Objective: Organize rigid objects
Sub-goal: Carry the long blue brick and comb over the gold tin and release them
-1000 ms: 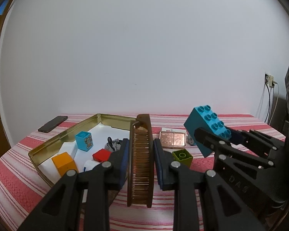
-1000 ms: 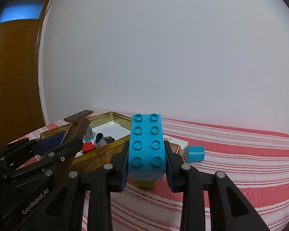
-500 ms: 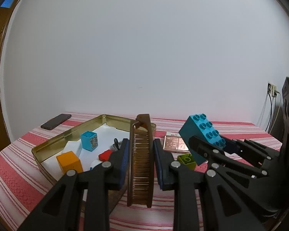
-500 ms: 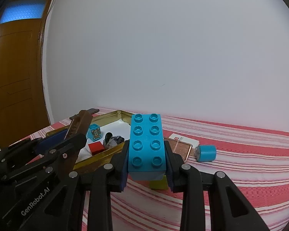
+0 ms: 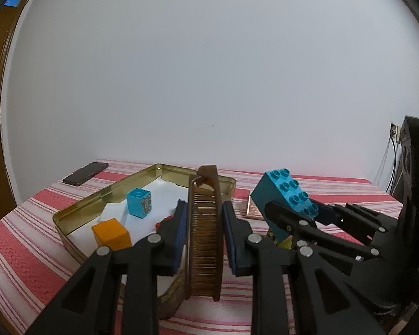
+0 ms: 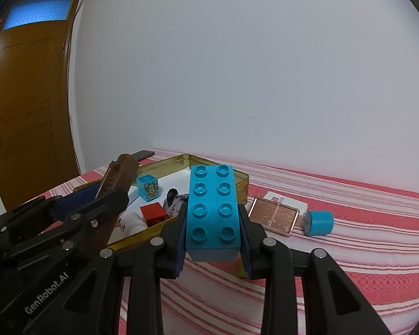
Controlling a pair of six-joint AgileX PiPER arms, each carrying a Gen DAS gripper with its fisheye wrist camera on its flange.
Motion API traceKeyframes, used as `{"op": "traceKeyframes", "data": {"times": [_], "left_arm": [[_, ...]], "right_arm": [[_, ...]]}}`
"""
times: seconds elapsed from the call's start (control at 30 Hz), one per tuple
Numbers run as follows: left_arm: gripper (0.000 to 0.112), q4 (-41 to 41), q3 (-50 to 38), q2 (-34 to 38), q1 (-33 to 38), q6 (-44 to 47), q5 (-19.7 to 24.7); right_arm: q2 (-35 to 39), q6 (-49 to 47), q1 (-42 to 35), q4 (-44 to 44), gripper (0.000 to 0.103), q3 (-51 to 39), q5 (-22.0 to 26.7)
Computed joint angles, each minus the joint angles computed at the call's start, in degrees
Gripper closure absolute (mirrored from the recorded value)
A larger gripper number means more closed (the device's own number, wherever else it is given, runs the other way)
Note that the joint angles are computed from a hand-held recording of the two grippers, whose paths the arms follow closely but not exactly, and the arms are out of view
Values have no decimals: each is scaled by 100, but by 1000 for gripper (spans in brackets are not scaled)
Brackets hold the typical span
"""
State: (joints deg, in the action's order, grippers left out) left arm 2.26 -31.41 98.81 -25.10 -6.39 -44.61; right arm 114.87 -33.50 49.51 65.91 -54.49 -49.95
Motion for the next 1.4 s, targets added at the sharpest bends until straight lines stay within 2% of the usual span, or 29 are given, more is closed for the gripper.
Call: {"op": "traceKeyframes", "data": {"times": [0.2, 0.5, 0.7, 0.87, 0.97, 1.03, 1.1, 1.13, 1.17, 1.27, 1.4], "left_arm": [[89, 328, -332, -42, 458, -71, 654], [89, 631, -1144, 282, 943, -7, 1668], [89, 627, -1494, 487, 1145, 101, 2103], [89, 525, -1641, 691, 1167, 257, 2158], [88, 354, -1634, 736, 1150, 381, 2158], [85, 106, -1614, 737, 1116, 600, 2158], [68, -163, -1605, 729, 1080, 791, 2145], [51, -426, -1556, 701, 1041, 971, 2073], [40, -615, -1497, 662, 1003, 1093, 1987], [37, -812, -1329, 524, 877, 1200, 1799], [37, -1153, -1146, 332, 520, 1435, 1570]], "right_arm": [[-39, -252, -237, -151, 69, -328, 567], [90, -1163, -738, -93, 69, -1399, 1936], [689, -2518, -939, 928, 69, -2561, 2659], [947, -3241, -1036, 1565, 69, -3015, 2975], [1011, -3184, -1083, 1504, 68, -3103, 3251], [1121, -3069, -1089, 1418, 65, -3209, 3342], [1021, -2532, -1082, 928, 47, -3033, 3248], [1103, -2411, -1085, 851, 43, -3133, 3244], [1046, -2061, -1106, 554, 39, -3038, 3239], [622, -606, -1191, -769, 39, -2354, 3117], [75, -168, -1246, -1296, 39, -1479, 2748]]}}
